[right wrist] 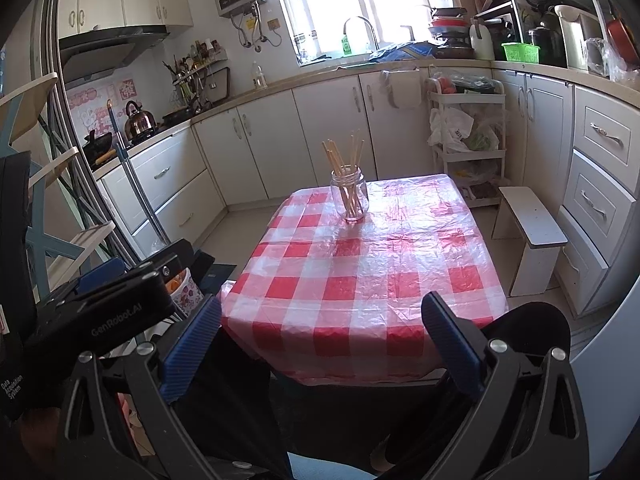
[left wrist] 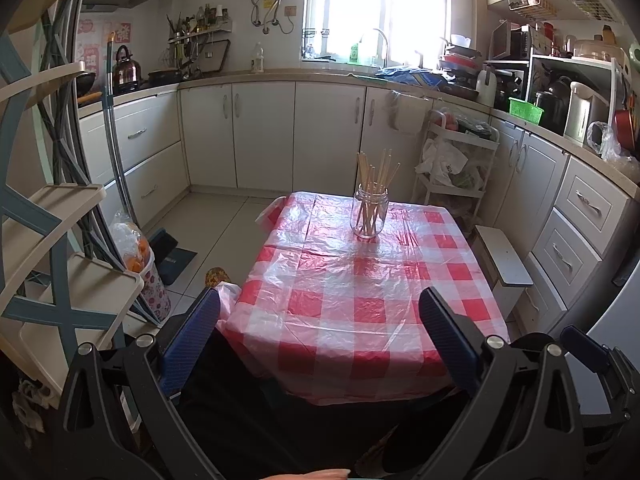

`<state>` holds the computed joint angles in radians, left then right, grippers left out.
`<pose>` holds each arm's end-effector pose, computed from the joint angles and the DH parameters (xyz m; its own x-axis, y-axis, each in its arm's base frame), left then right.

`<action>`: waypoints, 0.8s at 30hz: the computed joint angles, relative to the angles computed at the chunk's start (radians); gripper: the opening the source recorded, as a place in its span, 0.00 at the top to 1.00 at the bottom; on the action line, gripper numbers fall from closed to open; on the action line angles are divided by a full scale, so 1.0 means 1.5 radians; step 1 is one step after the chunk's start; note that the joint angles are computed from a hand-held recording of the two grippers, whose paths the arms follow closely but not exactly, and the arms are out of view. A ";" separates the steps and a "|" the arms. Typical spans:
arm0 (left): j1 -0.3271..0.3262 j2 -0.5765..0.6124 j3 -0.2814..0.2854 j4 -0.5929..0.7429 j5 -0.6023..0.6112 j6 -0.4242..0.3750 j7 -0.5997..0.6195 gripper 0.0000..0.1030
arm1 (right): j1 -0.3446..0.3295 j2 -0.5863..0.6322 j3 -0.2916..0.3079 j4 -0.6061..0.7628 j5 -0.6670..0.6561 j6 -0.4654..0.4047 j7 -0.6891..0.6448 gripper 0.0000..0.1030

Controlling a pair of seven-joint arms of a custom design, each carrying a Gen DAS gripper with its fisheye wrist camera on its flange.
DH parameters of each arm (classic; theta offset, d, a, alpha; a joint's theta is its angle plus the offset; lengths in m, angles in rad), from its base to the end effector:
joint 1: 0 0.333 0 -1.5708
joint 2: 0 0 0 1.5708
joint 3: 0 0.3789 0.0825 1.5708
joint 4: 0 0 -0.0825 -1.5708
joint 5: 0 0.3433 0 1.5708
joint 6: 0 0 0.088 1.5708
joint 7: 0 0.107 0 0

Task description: Organize utensils

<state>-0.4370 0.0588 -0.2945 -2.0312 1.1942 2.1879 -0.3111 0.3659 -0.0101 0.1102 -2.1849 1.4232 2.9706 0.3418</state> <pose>0.4362 -0.3412 0.5305 0.4154 -0.9084 0.0469 -0.4932 -0.2683 -0.8275 0.4868 0.1750 0.5256 0.4624 -0.8505 -0.2505 -0.6225 -0.1103 -0.7748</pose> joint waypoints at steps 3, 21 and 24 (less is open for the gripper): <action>0.000 0.001 0.001 0.000 0.000 0.001 0.001 0.07 | -0.001 0.001 -0.001 0.001 -0.004 -0.003 0.004 0.07; 0.000 0.000 0.001 -0.002 0.003 0.001 0.009 0.07 | -0.002 0.002 0.000 0.001 0.002 -0.003 -0.002 0.07; 0.000 0.000 0.001 0.000 0.001 -0.001 0.013 0.07 | -0.001 0.002 0.000 0.001 0.002 -0.002 -0.003 0.07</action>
